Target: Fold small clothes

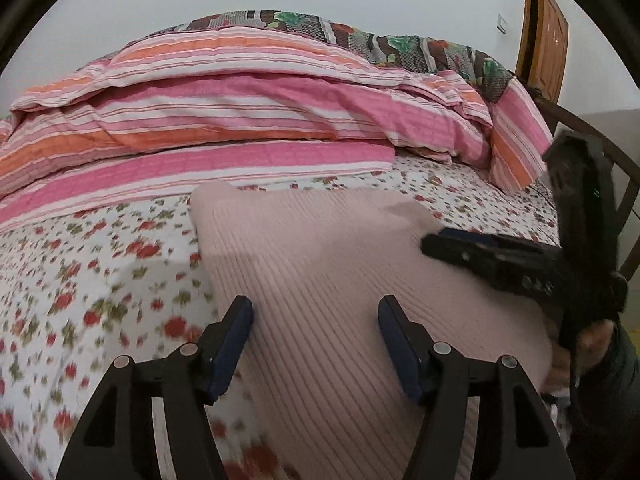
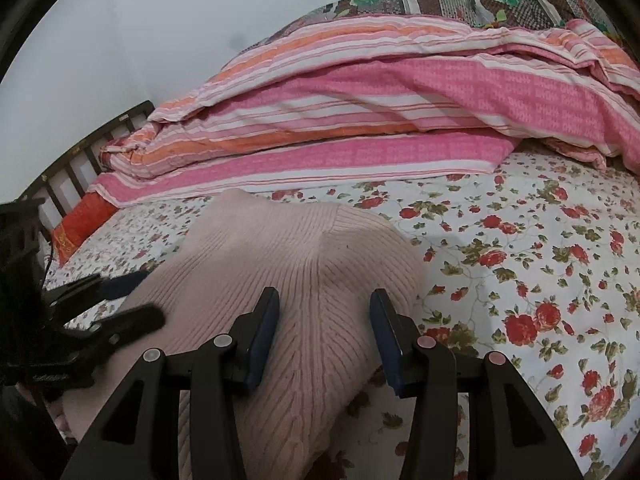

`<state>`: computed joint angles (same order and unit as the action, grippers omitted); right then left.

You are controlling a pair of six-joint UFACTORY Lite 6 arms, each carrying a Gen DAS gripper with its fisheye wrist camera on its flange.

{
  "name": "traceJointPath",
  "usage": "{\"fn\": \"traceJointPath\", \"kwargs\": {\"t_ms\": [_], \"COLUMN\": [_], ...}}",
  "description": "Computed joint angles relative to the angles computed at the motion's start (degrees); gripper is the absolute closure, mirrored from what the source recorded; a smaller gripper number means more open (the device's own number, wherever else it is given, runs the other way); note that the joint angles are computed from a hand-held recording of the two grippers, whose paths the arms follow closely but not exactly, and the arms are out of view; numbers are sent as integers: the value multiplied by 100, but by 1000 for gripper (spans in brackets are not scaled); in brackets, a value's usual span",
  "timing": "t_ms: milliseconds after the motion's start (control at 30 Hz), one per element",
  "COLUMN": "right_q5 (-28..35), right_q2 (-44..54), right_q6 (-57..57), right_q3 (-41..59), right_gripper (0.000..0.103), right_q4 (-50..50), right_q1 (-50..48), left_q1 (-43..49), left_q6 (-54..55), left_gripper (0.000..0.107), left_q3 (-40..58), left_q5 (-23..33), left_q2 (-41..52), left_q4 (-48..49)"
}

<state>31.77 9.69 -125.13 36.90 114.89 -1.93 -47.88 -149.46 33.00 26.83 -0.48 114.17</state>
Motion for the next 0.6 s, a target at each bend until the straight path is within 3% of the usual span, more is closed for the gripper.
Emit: {"fn": "traceJointPath", "kwargs": {"t_ms": [133,233,367,600], "right_q5": [44,30,213,25], "right_q2": [-213,-474,-622,-996], "right_q6": [197,-62,248,-841], "right_q3": [-146,-416,-557,-1031], "right_gripper": [54,47,46,43], "right_q4": [-318,-240,-783,91], "right_q1": [-122,-205,-451,-251], "left_q1": [-861,-1434,-1897,-1779], "left_q6": [473,652,557,-669], "left_gripper": [44,42,41,36], "left_q3": [-181,-186,-104,-400], "left_q5": [597,970,1472,1244], "left_q2": [-89,52,419,361], "left_q4": [-1139,-1813,-2166,-1710]}}
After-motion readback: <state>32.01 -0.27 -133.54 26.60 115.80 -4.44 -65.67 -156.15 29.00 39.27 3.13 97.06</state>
